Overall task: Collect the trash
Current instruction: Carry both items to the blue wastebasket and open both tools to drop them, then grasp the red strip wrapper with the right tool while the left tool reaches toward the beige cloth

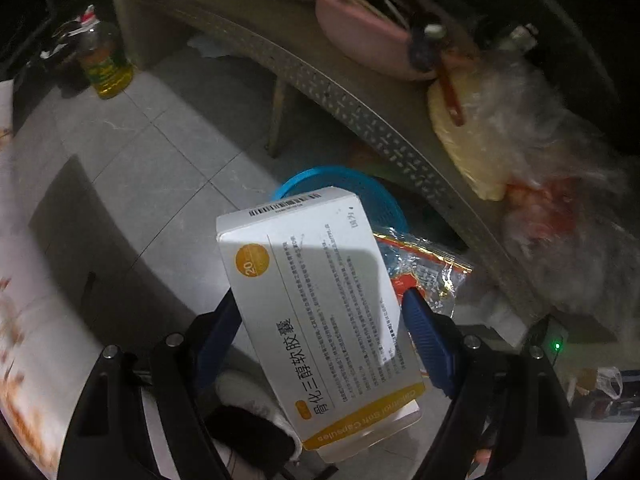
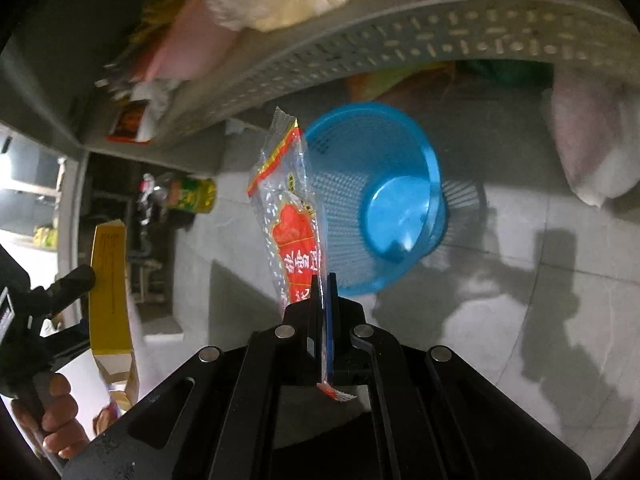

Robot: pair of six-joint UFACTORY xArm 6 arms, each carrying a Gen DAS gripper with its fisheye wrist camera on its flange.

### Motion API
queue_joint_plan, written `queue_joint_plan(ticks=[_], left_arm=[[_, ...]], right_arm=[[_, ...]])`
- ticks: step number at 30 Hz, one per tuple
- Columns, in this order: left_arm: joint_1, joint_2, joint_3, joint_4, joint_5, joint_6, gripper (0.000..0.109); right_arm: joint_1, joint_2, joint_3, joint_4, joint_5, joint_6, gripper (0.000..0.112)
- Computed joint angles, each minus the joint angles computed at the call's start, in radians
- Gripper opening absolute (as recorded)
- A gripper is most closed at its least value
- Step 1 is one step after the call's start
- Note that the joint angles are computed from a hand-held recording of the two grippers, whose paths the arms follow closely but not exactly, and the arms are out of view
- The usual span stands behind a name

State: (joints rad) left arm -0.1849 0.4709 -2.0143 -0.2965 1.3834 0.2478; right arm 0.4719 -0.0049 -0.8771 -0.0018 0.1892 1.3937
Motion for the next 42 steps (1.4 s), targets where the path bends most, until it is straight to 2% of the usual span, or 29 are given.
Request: queue_joint_plan(ticks=[3,5,6,7,9,11,13,19,22,23,25,26,28,30,32,35,39,42], left_arm=[[-0.027,0.102,-0.106,0.016,0.002,-0.045,0.083],[-0.046,0.216,-0.250,0.049,0.058,-0.094,0.090],[-0.054,0.256,-0.310,0.060,0.093,-0.114,0.097],[-0.058,0.298,-0.365,0.065,0.118,-0.131,0.097],[-0.067,0.338,-0.410,0.061,0.115,-0.176,0.097],[-0.057,0.293,-0.333,0.031,0.066,-0.171,0.097],[-0.054,0.261,-0.286,0.022,0.042,-0.156,0.097],[-0.020,0.106,-0.105,-0.032,-0.054,-0.125,0.097],[0.012,-0.018,0.020,-0.091,-0.096,-0.071,0.097],[0.026,-0.067,0.062,-0.104,-0.099,-0.043,0.097],[0.050,-0.151,0.136,-0.127,-0.106,0.014,0.097],[0.068,-0.211,0.182,-0.134,-0.103,0.054,0.097],[0.099,-0.298,0.249,-0.138,-0.090,0.112,0.097],[0.160,-0.399,0.312,-0.180,-0.025,0.189,0.097],[0.227,-0.498,0.386,-0.222,0.011,0.257,0.097],[0.343,-0.675,0.531,-0.299,-0.003,0.365,0.097],[0.533,-0.862,0.673,-0.415,-0.029,0.475,0.097],[0.719,-0.977,0.771,-0.514,-0.075,0.584,0.097]], right_arm=[[-0.036,0.063,-0.045,0.010,-0.004,-0.024,0.003],[-0.065,0.102,-0.075,-0.089,0.004,0.050,0.010],[-0.072,0.124,-0.095,-0.110,0.013,0.058,0.033],[-0.075,0.145,-0.107,-0.103,0.015,0.047,0.054],[-0.079,0.181,-0.127,-0.145,0.032,0.083,0.056],[-0.068,0.182,-0.122,-0.159,0.061,0.094,0.056],[-0.058,0.156,-0.084,-0.193,0.048,0.145,0.056],[-0.026,0.033,-0.006,-0.376,0.120,0.302,0.056],[0.011,-0.022,-0.030,-0.427,0.235,0.294,0.062],[0.032,-0.040,-0.057,-0.447,0.300,0.279,0.065],[0.076,-0.060,-0.107,-0.488,0.417,0.261,0.079],[0.113,-0.069,-0.149,-0.520,0.508,0.242,0.082],[0.154,-0.075,-0.201,-0.565,0.615,0.218,0.094],[0.214,-0.069,-0.269,-0.617,0.727,0.188,0.095],[0.271,-0.054,-0.334,-0.678,0.794,0.147,0.095],[0.353,0.014,-0.473,-0.756,0.931,0.062,0.095],[0.417,0.055,-0.569,-0.825,0.930,-0.007,0.095],[0.458,0.061,-0.601,-0.880,0.902,-0.034,0.095]])
